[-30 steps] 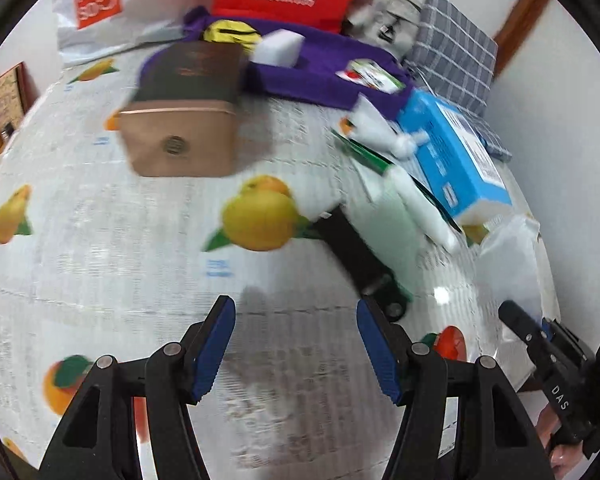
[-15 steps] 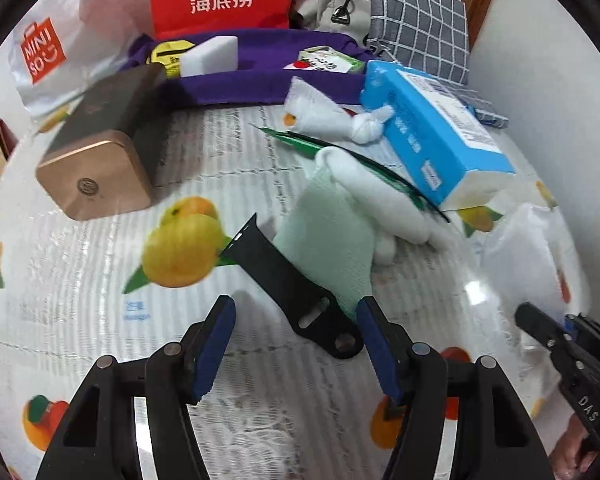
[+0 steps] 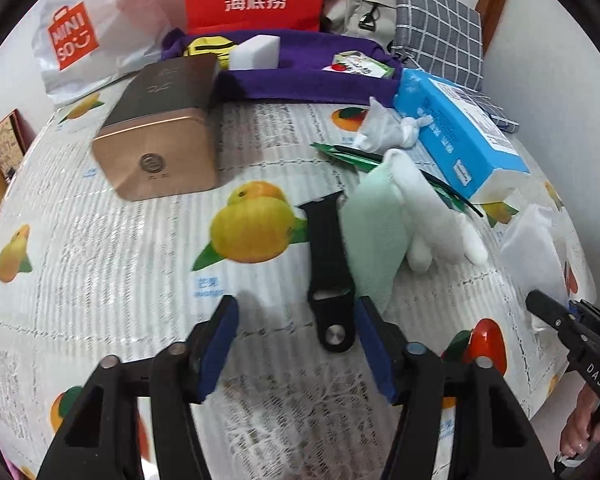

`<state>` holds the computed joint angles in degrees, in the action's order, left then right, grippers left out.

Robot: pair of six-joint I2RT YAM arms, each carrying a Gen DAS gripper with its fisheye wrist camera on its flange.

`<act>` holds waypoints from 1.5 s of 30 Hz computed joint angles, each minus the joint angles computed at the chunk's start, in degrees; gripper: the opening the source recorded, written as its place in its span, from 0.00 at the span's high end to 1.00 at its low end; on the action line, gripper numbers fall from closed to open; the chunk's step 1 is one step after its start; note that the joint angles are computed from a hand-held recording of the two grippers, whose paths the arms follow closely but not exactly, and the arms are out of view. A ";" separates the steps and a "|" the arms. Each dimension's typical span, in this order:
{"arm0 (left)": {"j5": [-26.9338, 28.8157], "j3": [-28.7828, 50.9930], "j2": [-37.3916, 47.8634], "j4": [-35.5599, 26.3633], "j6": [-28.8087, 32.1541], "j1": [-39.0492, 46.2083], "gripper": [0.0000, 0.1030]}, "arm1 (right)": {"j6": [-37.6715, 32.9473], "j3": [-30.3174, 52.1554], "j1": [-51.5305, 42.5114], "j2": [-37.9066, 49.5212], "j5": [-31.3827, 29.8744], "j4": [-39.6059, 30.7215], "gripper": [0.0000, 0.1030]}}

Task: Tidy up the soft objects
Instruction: 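Grasp the black strap with the left tool while the right tool lifts the mesh bag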

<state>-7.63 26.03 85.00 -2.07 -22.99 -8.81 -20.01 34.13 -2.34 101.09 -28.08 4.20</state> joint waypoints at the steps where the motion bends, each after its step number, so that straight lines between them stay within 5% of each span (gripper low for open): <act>1: -0.75 0.45 1.10 0.96 0.04 -0.84 0.49 | 0.05 0.03 0.14 0.13 0.22 0.01 0.88; 5: -1.75 2.17 4.50 3.87 1.13 -2.66 0.77 | 0.14 -0.05 0.54 0.46 0.70 0.18 0.88; 11: 0.65 -0.18 -0.22 3.33 1.24 -1.61 0.88 | 0.04 -0.23 -0.05 0.19 0.97 0.12 0.88; 16: -5.91 -0.41 -2.63 -2.47 1.77 -1.91 0.89 | 0.04 -0.21 -0.78 0.01 0.81 -0.15 0.88; 21: -0.57 -2.72 -4.90 -1.72 2.79 3.27 0.88 | -0.11 -0.74 -0.80 -0.60 0.80 -0.06 0.88; 29: 0.56 1.04 1.65 1.91 3.61 2.21 0.66 | -0.12 -0.71 -0.75 -0.45 1.24 0.03 0.88; 39: -3.33 4.72 8.61 5.35 5.90 1.46 0.67 | -0.96 1.06 -1.65 3.02 2.53 1.00 0.88; 42: -5.02 4.18 8.84 6.84 5.10 0.92 0.80 | -0.92 1.46 -1.40 3.45 2.83 1.28 0.88; 45: -4.13 4.26 8.53 6.36 4.64 1.43 0.81 | -0.92 1.87 -1.07 3.43 3.27 0.88 0.88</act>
